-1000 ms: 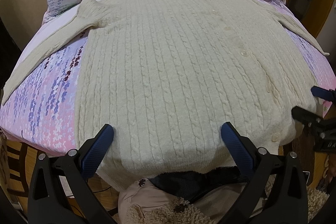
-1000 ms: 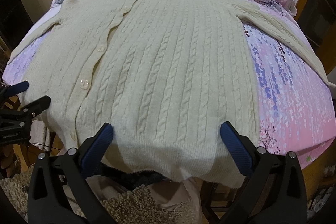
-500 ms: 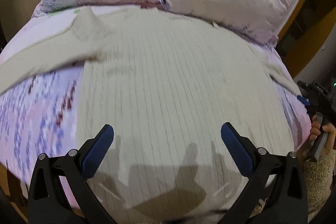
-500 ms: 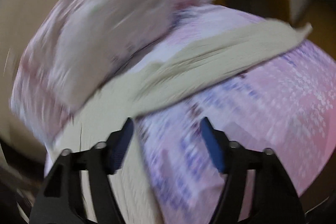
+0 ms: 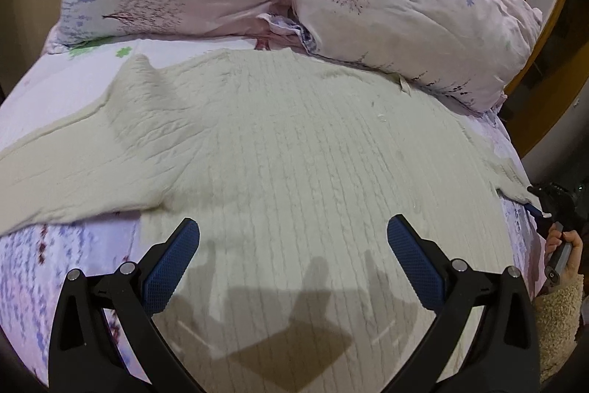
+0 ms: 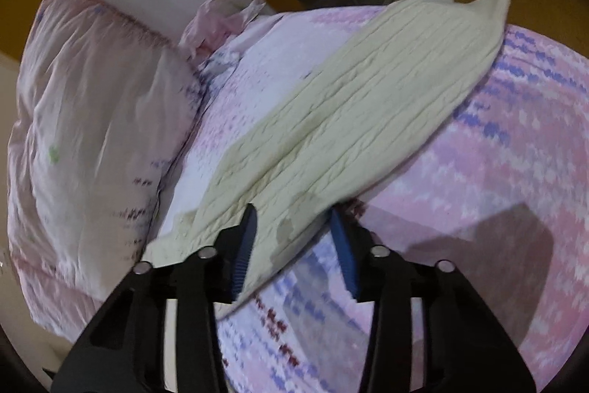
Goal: Fold small clothes
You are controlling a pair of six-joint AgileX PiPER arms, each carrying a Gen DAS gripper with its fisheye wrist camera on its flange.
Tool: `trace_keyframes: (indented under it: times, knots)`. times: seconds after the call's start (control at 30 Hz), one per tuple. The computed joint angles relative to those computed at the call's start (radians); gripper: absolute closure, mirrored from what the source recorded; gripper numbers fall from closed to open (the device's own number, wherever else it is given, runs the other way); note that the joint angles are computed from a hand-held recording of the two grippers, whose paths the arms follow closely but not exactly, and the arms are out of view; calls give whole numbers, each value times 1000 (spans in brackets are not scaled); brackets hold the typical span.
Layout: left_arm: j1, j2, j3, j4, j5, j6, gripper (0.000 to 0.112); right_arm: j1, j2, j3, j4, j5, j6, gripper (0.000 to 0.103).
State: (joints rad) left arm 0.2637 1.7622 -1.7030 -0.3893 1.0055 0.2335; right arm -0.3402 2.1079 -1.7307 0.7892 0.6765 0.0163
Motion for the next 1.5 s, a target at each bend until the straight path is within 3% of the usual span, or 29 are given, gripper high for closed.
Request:
trace_keyframes:
  times: [0.17, 0.3, 0.5, 0.6, 0.67, 0.8, 0.97, 1.07, 1.1, 1.17, 1.2, 1.43, 1.5]
  knots:
    - [2, 59, -61, -23, 25, 6, 11, -13, 2, 13, -52, -46, 51, 88]
    - [19, 99, -97, -89, 38, 38, 11, 17, 6, -16, -208, -68, 146, 97]
    - [77, 115, -90, -269, 27, 127, 11, 131, -82, -13, -393, -175, 170, 98]
    - [82, 116, -89, -289, 5, 144, 11, 205, -123, -22, -301, -192, 10, 98]
    - [80, 117, -91, -289, -2, 145, 11, 268, -136, -41, -237, -178, -100, 98]
    - [75, 124, -90, -307, -4, 146, 11, 424, -103, -109, -116, -72, -317, 98]
    - [69, 130, -89, -337, -1, 151, 11, 555, 68, -288, -195, 124, -254, 98]
    - [67, 124, -83, -340, -2, 164, 11, 550, 105, -305, -178, 183, -218, 86]
    - [66, 122, -81, -332, -6, 164, 11, 531, 103, -289, -137, 201, -210, 70]
    - [63, 120, -83, -319, -12, 170, 11, 493, 84, -242, -53, 206, -218, 53]
    - [63, 122, -84, -321, -12, 172, 11, 476, 65, -207, -14, 182, -216, 51]
    - [106, 167, -114, -449, 75, 199, 11, 389, 59, -187, -5, 118, -61, 53]
    - [118, 175, -119, -473, 94, 200, 11, 382, 69, -204, -40, 106, -19, 72]
